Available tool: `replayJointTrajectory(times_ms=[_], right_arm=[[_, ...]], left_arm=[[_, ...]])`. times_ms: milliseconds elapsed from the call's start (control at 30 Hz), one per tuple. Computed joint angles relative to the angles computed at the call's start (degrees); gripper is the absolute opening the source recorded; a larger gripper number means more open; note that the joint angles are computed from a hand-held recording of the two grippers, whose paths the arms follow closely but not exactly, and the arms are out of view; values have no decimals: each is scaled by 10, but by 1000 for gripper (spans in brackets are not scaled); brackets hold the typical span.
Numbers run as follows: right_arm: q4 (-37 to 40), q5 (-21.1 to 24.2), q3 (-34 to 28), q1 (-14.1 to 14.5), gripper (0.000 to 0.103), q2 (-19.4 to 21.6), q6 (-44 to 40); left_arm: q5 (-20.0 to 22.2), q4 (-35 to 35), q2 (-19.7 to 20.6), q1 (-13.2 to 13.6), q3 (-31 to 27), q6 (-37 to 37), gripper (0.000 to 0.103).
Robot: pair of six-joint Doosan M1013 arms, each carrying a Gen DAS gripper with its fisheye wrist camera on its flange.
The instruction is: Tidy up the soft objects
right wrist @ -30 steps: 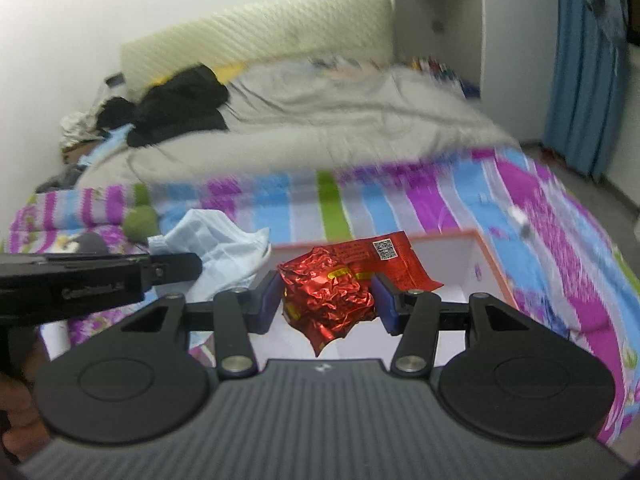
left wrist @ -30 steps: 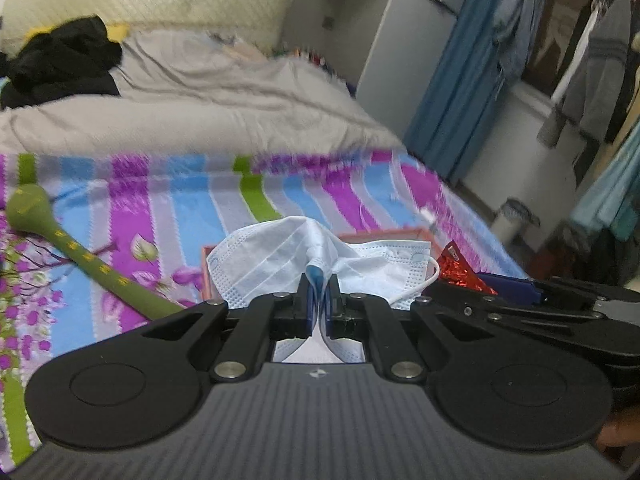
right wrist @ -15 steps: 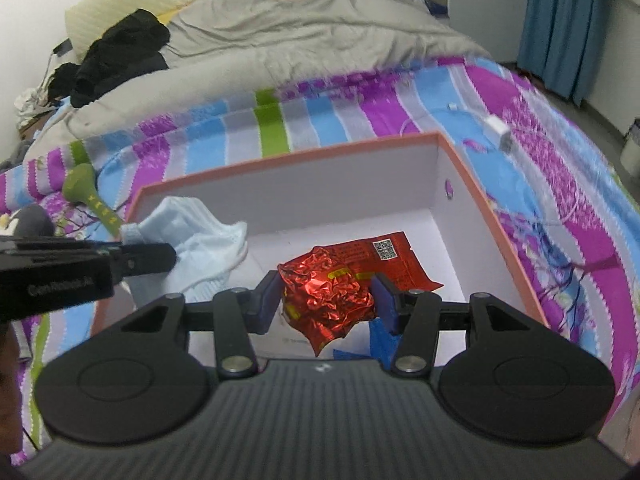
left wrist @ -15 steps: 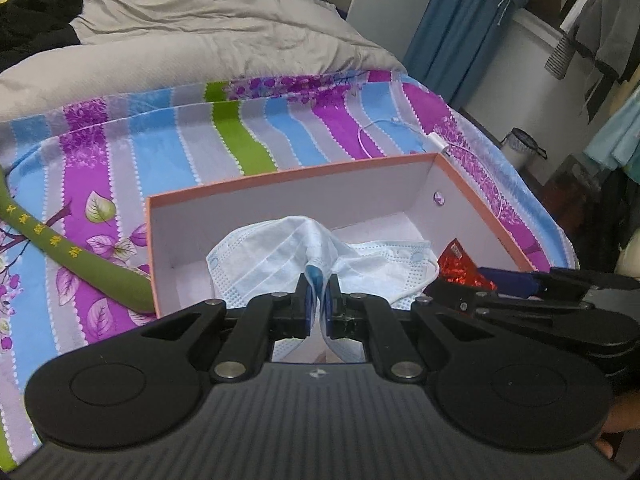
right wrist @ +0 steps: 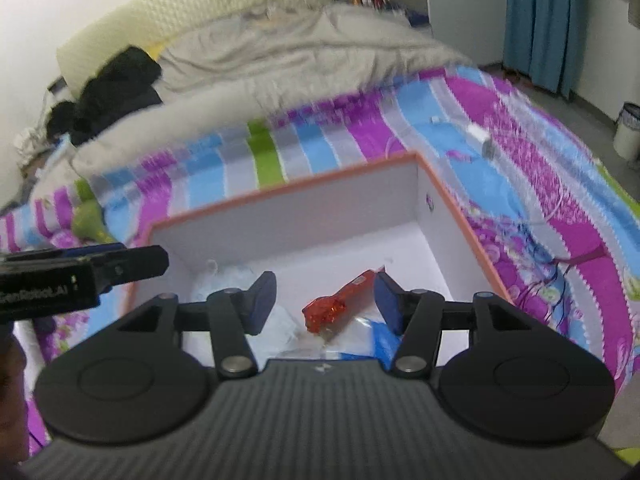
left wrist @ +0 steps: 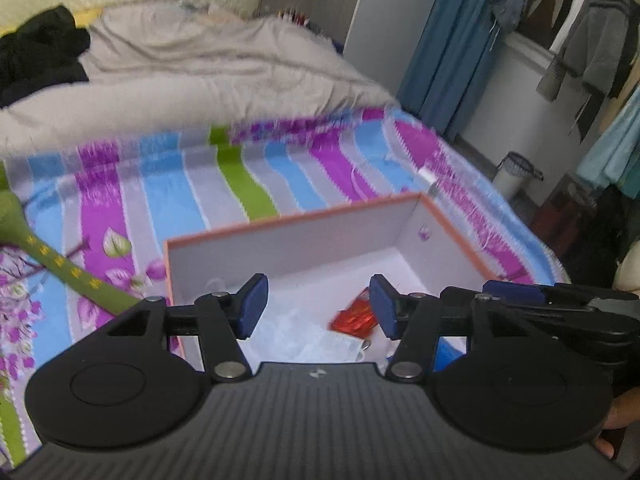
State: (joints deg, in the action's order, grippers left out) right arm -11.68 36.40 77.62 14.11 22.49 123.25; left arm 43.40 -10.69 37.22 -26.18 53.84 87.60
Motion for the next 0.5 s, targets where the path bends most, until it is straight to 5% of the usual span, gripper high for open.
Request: replayJointTrajectory(times_ms=[500], right_arm=[[-189, -45, 50, 45, 57, -88, 170]], left_arm=[[-86, -6, -127, 2, 129, 15, 62]])
